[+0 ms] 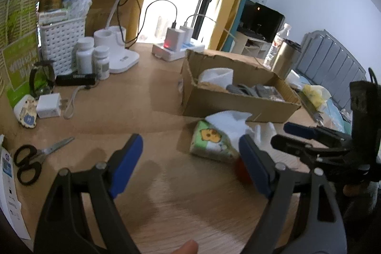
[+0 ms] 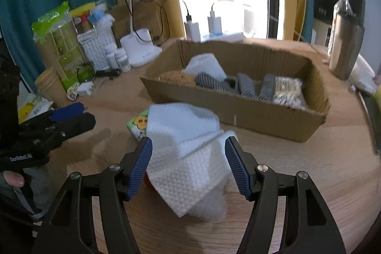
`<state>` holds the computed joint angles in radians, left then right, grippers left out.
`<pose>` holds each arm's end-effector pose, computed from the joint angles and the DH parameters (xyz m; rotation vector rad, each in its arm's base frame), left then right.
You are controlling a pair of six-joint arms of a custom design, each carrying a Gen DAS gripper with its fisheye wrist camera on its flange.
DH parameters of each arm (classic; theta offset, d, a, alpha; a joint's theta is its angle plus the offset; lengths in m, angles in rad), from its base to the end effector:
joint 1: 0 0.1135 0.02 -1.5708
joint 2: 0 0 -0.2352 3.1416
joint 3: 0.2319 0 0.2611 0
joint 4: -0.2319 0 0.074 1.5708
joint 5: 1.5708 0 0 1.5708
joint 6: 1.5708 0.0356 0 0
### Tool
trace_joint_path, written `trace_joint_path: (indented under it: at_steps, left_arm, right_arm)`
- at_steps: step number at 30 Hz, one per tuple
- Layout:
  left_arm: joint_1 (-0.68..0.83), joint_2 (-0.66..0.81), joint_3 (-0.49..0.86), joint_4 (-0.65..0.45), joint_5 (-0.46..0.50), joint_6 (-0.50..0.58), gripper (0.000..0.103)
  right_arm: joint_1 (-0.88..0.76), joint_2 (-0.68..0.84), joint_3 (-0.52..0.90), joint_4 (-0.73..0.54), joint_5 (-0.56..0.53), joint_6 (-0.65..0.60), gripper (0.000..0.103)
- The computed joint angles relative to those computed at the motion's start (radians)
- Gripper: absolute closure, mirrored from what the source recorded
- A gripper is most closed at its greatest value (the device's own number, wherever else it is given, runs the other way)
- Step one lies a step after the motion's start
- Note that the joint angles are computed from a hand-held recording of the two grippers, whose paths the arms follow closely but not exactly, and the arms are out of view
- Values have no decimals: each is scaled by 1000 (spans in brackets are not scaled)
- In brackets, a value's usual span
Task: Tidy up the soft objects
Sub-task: 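Reach the right gripper to the white towel and close on it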
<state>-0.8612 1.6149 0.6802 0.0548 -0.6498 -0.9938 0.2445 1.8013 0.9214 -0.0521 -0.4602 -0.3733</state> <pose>0.2084 -0.2096 0.1008 -0.4160 2.1993 -0.1909 0.3310 0.0989 0.0999 -0.9184 2.2585 0.5165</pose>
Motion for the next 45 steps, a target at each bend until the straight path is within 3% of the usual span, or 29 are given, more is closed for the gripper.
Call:
trace_joint_path:
  at_steps: [16, 21, 24, 38, 45]
  left_arm:
    - [56, 46, -5, 61, 75, 22, 19]
    - [68, 51, -6, 71, 88, 22, 19]
    - [65, 59, 4, 72, 92, 28, 19]
    - [10, 93, 102, 6, 66, 47, 19]
    - [-22, 149, 188, -30, 69, 61, 19]
  right_arm:
    - [53, 168, 150, -62, 60, -9, 37]
    - [50, 167, 148, -49, 57, -21, 70]
    - [41, 158, 138, -35, 45, -29, 80]
    - [-82, -39, 31, 5, -94, -30, 82]
    - [-157, -64, 13, -8, -138, -61, 81]
